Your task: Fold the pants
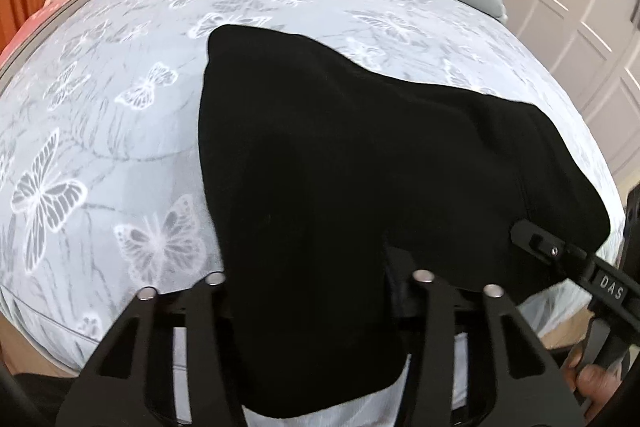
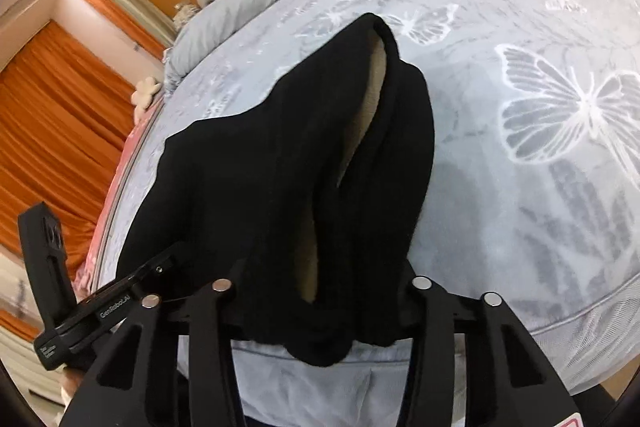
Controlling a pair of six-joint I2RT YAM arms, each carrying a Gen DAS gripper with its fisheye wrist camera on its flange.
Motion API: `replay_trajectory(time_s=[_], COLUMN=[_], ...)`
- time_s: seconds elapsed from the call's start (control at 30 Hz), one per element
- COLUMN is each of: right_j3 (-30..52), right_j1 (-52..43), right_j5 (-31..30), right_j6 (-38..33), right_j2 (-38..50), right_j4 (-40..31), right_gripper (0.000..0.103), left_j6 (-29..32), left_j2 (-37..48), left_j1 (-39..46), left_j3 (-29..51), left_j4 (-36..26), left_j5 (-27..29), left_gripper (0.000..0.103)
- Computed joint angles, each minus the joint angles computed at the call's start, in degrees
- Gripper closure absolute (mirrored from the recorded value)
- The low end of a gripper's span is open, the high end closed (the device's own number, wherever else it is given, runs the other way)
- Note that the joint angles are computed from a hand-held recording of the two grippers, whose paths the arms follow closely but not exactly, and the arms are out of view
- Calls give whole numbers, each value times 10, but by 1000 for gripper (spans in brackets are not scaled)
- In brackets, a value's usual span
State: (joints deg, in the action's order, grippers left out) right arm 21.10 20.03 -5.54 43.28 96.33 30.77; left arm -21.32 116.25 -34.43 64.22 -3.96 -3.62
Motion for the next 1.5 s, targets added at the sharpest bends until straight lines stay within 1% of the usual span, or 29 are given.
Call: replay_trajectory(time_s=[0.13, 0.2, 0.27, 0.4, 0.47, 0.5, 0.53, 0.57, 0.63, 0.77, 0.9, 0.93, 1.0, 1.07, 1.2, 1.33, 1.37, 1.5], right_j3=[-18, -36, -52, -81, -91, -88, -87, -82, -79, -76, -90, -90, -92, -93, -101, -100, -100, -92], right_j1=[28, 46, 74, 108, 132, 145, 158, 150, 171, 200, 215, 206, 205, 206, 209, 217, 213, 204], right_j5=[23, 38, 65, 92, 112, 125, 137, 130, 147, 170, 179, 171, 170, 170, 170, 175, 172, 164], right_j6=[0, 11, 29, 63, 82, 90, 98, 91, 101, 117, 123, 116, 114, 113, 109, 106, 102, 88], right_j2=[-55, -86, -104, -129, -150, -152, -160, -161, -171, -184, -210, -208, -209, -213, -235, -266, -278, -308], right_j4=[-24, -28, -29, -20, -27, -33, -41, -47, -63, -85, -98, -94, -91, -91, -104, -134, -143, -172], right_gripper=[63, 63, 63, 63, 63, 63, 63, 63, 63, 63, 63, 63, 63, 63, 63, 63, 63, 63], left_j6=[20, 18, 24, 30, 29, 29, 36, 34, 28, 9, 7, 5, 2, -10, -10, -6, -7, -2], left_j2=[-30, -46, -60, -85, -99, -104, -117, -125, -138, -165, -184, -188, -192, -207, -213, -223, -227, -246], left_j1=[-2, -12, -14, -19, -21, -19, -8, -8, -13, -40, -59, -63, -67, -77, -80, -82, -87, -93], left_j3=[-29, -50, -68, -105, -123, -130, -156, -167, -179, -201, -222, -226, -230, -230, -235, -237, -240, -233], left_j4=[7, 11, 17, 32, 39, 42, 56, 61, 59, 55, 66, 68, 68, 55, 59, 57, 61, 45], left_j5=[-4, -7, -4, -5, -3, -1, 8, 8, 5, -19, -49, -54, -58, -65, -72, -81, -96, -109], left_gripper=[63, 63, 63, 63, 63, 63, 63, 63, 63, 63, 63, 63, 63, 63, 63, 63, 63, 63])
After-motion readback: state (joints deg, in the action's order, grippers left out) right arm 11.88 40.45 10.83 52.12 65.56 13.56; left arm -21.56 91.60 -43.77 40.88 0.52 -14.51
